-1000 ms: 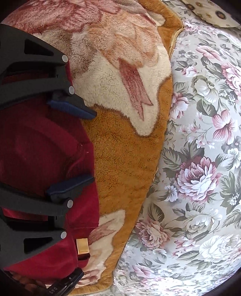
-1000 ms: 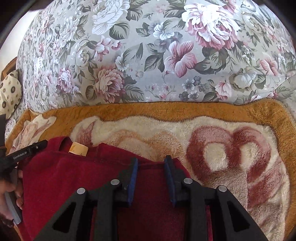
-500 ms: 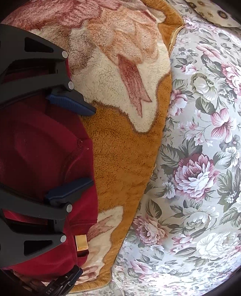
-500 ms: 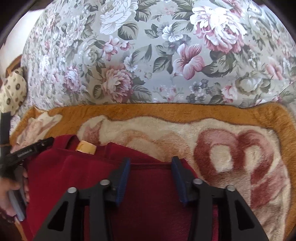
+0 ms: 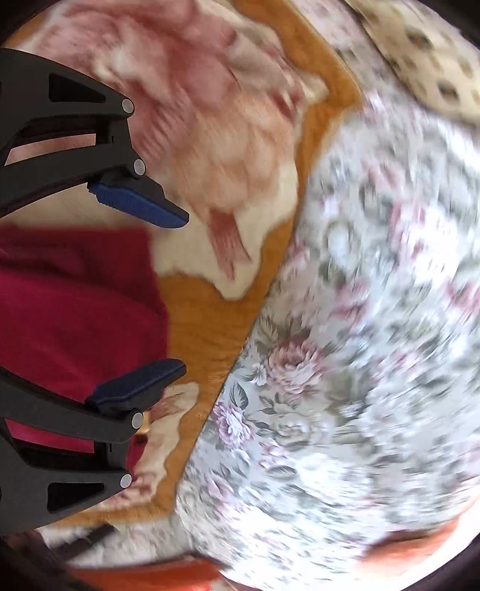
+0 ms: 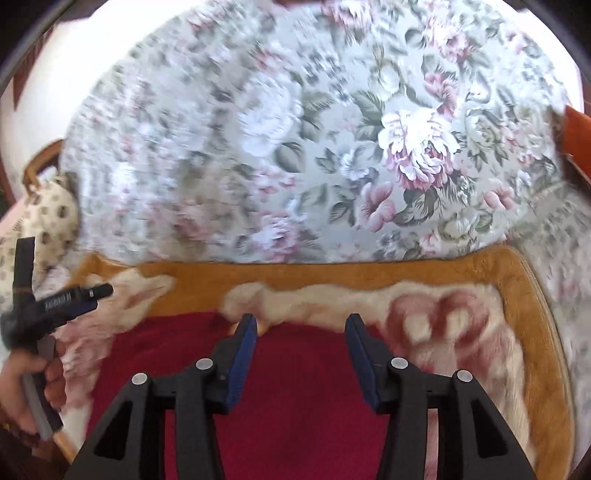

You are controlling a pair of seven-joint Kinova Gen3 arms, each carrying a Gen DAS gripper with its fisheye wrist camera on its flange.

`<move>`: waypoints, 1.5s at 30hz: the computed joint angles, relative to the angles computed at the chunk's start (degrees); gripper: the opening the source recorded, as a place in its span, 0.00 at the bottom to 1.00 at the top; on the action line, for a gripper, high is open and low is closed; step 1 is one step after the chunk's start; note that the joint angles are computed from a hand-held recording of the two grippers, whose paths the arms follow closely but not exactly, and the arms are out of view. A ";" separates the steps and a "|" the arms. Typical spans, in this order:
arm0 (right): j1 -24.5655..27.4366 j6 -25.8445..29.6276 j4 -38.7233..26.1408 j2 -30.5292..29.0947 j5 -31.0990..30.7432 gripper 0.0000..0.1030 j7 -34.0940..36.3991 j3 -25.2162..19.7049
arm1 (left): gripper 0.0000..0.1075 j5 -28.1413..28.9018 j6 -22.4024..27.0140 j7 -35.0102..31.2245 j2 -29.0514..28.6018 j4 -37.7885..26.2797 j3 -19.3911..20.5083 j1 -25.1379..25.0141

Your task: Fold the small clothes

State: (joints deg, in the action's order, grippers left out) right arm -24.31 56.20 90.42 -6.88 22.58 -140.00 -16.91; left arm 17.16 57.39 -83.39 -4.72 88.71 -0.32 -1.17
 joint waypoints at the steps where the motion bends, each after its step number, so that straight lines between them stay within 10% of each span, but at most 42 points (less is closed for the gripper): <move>1: 0.34 0.13 1.21 -1.19 0.31 0.47 -2.33 -2.28 | 0.69 1.46 0.99 -0.75 -2.37 1.78 -0.93 -1.05; 10: -2.85 10.81 9.67 -5.01 12.09 0.47 -22.75 -23.84 | 0.69 8.87 4.16 -6.31 -21.90 25.67 -8.72 2.03; 21: -14.99 16.32 8.29 -0.47 14.82 0.47 -24.13 -16.08 | 0.69 27.65 -0.16 -22.21 -23.76 38.09 -21.68 9.08; 35: -20.78 18.26 7.06 1.17 16.01 0.47 -23.30 -12.26 | 0.74 46.61 -0.89 -33.81 -17.78 41.74 -22.06 3.32; 40: -21.05 17.66 7.05 1.12 15.25 0.47 -22.68 -11.31 | 0.22 42.06 -0.15 -27.58 -17.58 41.20 -17.04 -3.18; 45: -20.74 17.10 7.10 0.98 14.80 0.47 -22.42 -11.13 | 0.21 37.58 -2.40 -21.71 -19.20 39.81 -12.23 -5.81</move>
State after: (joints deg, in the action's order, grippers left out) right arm -45.05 73.30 97.52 -5.90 37.38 -162.42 -28.04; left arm 54.74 54.99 -105.11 -23.92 128.52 -12.55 -6.98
